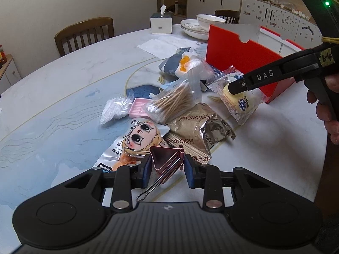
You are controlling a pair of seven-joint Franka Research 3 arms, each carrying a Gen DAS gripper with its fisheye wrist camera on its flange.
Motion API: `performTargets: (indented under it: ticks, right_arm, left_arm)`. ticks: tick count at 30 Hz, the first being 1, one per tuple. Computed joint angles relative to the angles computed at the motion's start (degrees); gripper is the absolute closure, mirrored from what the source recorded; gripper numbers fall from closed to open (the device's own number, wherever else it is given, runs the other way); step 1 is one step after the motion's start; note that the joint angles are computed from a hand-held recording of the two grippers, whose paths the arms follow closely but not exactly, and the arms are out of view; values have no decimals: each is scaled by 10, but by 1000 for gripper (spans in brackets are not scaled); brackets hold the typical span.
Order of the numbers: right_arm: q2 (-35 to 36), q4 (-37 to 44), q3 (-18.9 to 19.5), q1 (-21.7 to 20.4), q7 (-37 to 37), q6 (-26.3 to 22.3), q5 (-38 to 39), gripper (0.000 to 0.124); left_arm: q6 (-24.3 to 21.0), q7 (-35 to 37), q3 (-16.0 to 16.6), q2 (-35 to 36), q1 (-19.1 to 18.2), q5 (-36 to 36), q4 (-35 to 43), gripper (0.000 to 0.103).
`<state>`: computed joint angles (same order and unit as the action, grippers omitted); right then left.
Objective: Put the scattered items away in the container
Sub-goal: 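Close the right tool on the snack bag while the left tool grasps the binder clip, then lift and carry the snack bag and binder clip over the red box with both tools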
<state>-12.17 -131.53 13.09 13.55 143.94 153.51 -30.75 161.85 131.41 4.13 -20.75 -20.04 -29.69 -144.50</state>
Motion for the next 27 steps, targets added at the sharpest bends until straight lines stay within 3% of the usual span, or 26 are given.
performTargets:
  ticks: [15,27]
  right_arm:
    - [-85,-39,11,-15,-70,19,100,87]
    - [-131,-51,9,-57,-134,43,151,87]
  left_arm:
    - [-24,32,21,-34,-21,-45,25,73]
    - [-30,34,3,-6,-31,-88,92,73]
